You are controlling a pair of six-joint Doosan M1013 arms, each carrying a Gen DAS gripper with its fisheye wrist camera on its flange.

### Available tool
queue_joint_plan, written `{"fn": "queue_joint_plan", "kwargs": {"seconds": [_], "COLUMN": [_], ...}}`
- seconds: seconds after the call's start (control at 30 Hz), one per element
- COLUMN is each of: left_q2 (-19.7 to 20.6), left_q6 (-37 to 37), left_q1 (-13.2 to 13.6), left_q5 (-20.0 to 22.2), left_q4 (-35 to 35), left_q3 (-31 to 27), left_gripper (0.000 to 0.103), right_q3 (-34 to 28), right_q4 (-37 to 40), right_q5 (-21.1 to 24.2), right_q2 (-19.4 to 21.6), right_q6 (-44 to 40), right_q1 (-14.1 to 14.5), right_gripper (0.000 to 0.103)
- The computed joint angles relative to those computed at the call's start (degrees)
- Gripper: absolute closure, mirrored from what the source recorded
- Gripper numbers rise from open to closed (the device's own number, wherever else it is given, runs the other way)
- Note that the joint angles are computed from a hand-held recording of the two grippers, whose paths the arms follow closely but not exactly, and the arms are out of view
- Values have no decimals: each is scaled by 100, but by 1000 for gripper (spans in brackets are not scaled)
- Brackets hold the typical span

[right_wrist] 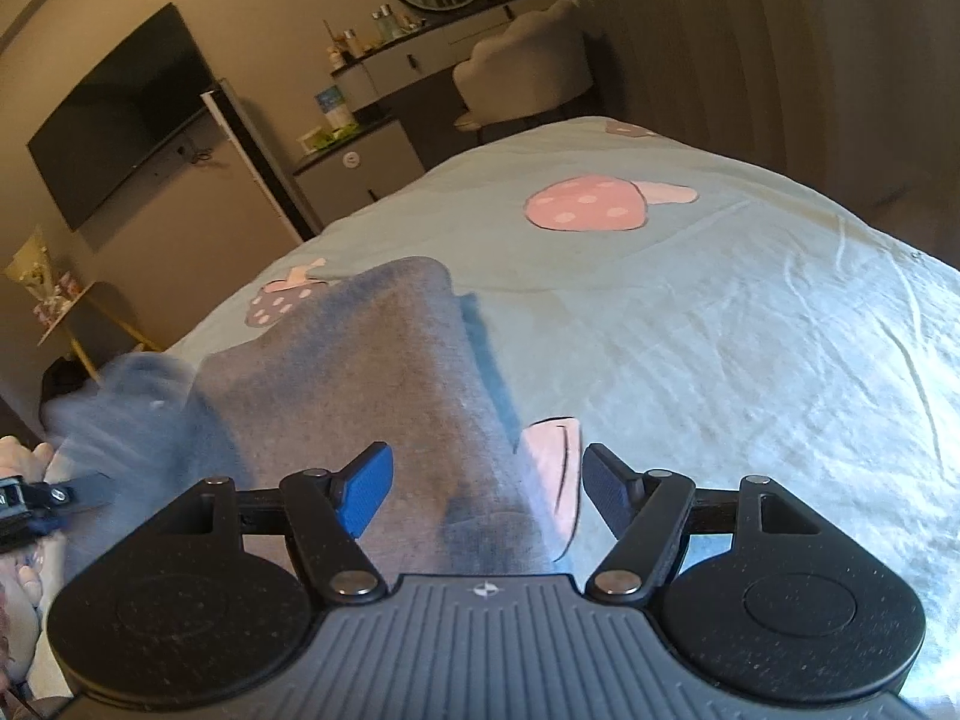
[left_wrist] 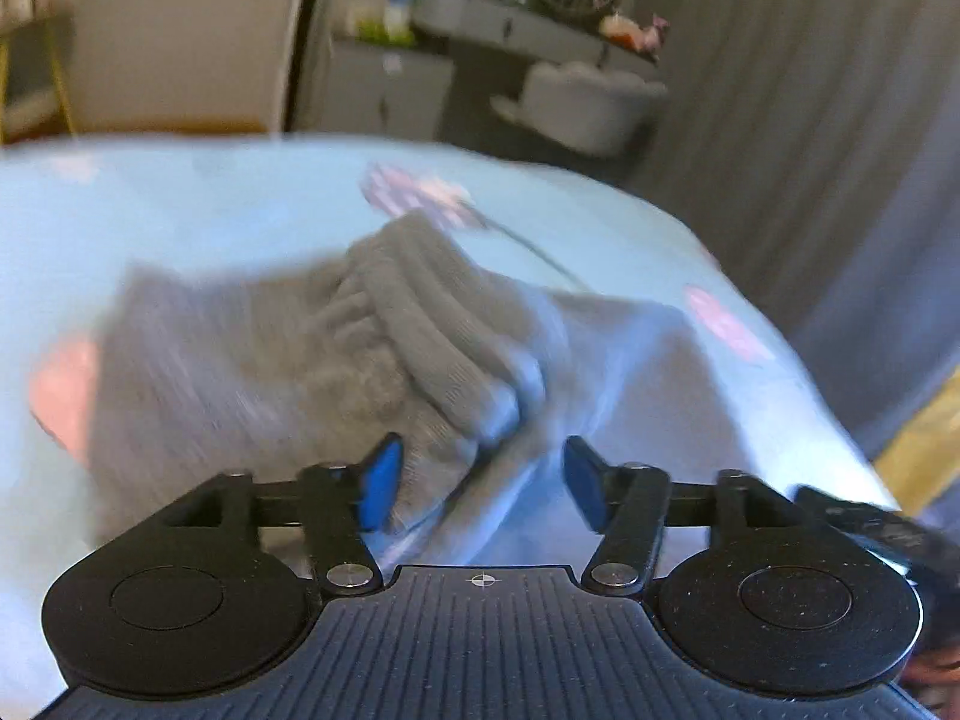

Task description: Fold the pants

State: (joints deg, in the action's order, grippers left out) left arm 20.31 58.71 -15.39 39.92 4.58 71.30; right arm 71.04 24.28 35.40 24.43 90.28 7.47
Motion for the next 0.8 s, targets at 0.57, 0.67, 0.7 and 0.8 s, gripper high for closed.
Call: {"fn": "queue_joint_plan", "kwargs": {"seconds": [0.57, 0.67, 0.7, 0.8], "left_q2": [-291, -456, -462, -575], "left_q6": [-3328, -3323, -3394, -3808], "left_q1": [237, 298, 311, 370], "left_q5": [1898, 1930, 1860, 1589], "left_q4": [2264, 2250, 2297, 2219], "left_q3": [382, 625, 665, 919], "left_gripper": [12, 12, 11, 10], "right_q3": [-747, -1171, -1271, -1407], "right_q4": [2569, 2779, 2918, 3420], "right_q5": [1356, 1859, 1996, 2153], "right_q2": [511, 878, 981, 1192], "right_q6": [-1469, -997, -910, -738], "right_q1": [134, 183, 183, 187], "right_gripper": [30, 30, 30, 30]}}
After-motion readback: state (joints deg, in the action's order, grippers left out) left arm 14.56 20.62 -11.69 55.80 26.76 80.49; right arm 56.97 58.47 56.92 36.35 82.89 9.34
